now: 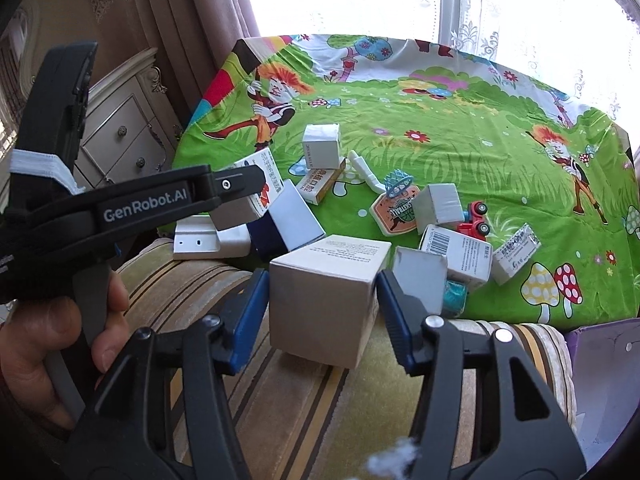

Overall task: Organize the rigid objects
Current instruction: 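Grasp the white barcode box with the left gripper while the right grasps a beige box, then carry both boxes over the purple box and open both grippers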

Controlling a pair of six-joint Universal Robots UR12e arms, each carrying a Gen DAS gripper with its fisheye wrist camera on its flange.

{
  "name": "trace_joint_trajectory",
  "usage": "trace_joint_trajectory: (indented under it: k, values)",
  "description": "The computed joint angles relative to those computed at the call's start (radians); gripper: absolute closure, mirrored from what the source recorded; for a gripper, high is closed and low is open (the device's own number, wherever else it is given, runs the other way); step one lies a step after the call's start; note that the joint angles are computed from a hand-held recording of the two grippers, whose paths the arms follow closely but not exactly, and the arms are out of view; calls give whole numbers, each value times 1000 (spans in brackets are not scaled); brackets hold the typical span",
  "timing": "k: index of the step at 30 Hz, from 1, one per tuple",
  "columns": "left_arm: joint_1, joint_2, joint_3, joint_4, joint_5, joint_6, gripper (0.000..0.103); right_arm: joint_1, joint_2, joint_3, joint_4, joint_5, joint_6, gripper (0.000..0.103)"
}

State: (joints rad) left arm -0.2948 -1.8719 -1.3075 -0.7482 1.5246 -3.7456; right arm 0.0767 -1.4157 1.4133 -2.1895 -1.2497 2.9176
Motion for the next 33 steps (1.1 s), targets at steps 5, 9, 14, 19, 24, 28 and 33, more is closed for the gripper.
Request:
trace_joint_trajectory:
  k: [5, 9, 14, 19, 24, 28, 33]
  values:
    - [-6, 11, -10, -1, 12, -3, 55, -19, -35, 34, -34, 50, -36, 44]
    - [-12, 19, -15, -2, 13, -1, 55, -39, -60, 49, 12, 74, -72, 44]
    - [-24, 26, -19, -2, 4, 10, 55, -71, -93, 77, 75, 90, -105, 46]
    - [-39, 26, -13, -12, -19, 22, 55, -112, -128, 110, 72, 107, -105, 47]
    - [-58, 21, -2, -23, -46, 42, 55, -150, -154, 144, 54, 95, -78, 48]
    - [-74, 9, 18, -42, -70, 65, 55, -180, -172, 167, 53, 88, -55, 48]
    - [-96, -12, 53, -68, -91, 96, 55, -216, -189, 188, 23, 88, -17, 49]
